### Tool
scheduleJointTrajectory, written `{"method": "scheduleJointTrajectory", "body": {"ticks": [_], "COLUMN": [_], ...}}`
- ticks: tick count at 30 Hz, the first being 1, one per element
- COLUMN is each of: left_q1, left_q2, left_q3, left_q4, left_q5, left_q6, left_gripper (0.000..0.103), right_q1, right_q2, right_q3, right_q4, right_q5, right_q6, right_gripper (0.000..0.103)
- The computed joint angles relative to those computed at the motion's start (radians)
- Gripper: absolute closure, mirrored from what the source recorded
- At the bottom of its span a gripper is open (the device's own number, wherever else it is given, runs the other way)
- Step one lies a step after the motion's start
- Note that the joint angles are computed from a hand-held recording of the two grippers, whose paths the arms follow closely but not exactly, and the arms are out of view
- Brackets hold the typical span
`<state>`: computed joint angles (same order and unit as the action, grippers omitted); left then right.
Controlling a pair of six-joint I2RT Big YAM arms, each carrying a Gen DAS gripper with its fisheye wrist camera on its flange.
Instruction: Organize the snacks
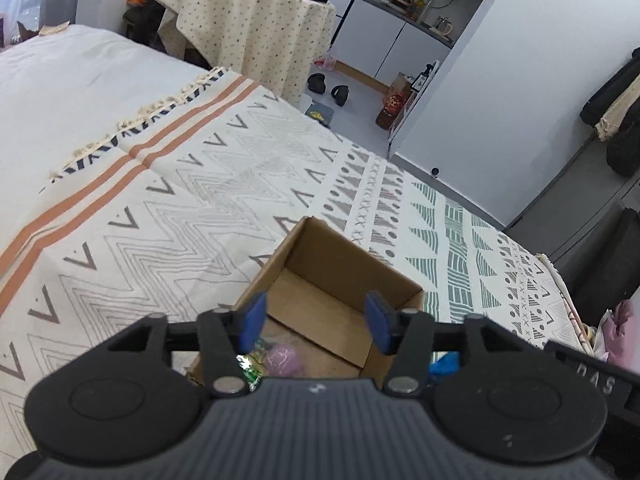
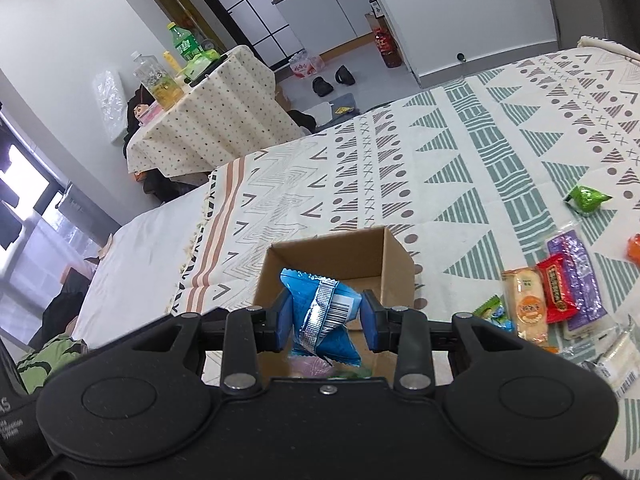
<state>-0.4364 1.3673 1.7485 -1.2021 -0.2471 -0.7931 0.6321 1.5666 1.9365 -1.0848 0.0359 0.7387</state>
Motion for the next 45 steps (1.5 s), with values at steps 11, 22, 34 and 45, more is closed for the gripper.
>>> {"method": "scheduleJointTrajectory", "body": {"ticks": [11,22,34,45], "left_q1": [-0.001,-0.057,-0.166,-0.241], "left_q2": [-0.01,-0.025,-0.006,0.044], "left_q3": [-0.003,-0.009,0.028,0.087], "left_q4": [-0.088,-0.071,-0.097,-0.161], "left_q5": [-0.032,-0.072,-0.12,-0.109], "left_q6": [-0.025,-0.039,-0.062,-0.102], "left_gripper": [0.023,0.0,0.0,0.0], "right_q1": [-0.011,-0.043,-0.089,-0.154], "right_q2": [-0.018,-0.143,-0.252,-0.316], "right_q3": [-0.02,-0.143,-0.234,-0.269], "right_q4": [0.029,0.039,0.038,-0.028], "right_q5": [-0.004,0.061,0.086,0.156], "right_q6": [0.028,-0.048,-0.152,-0.281], "right_gripper": [0.023,0.0,0.0,0.0]}}
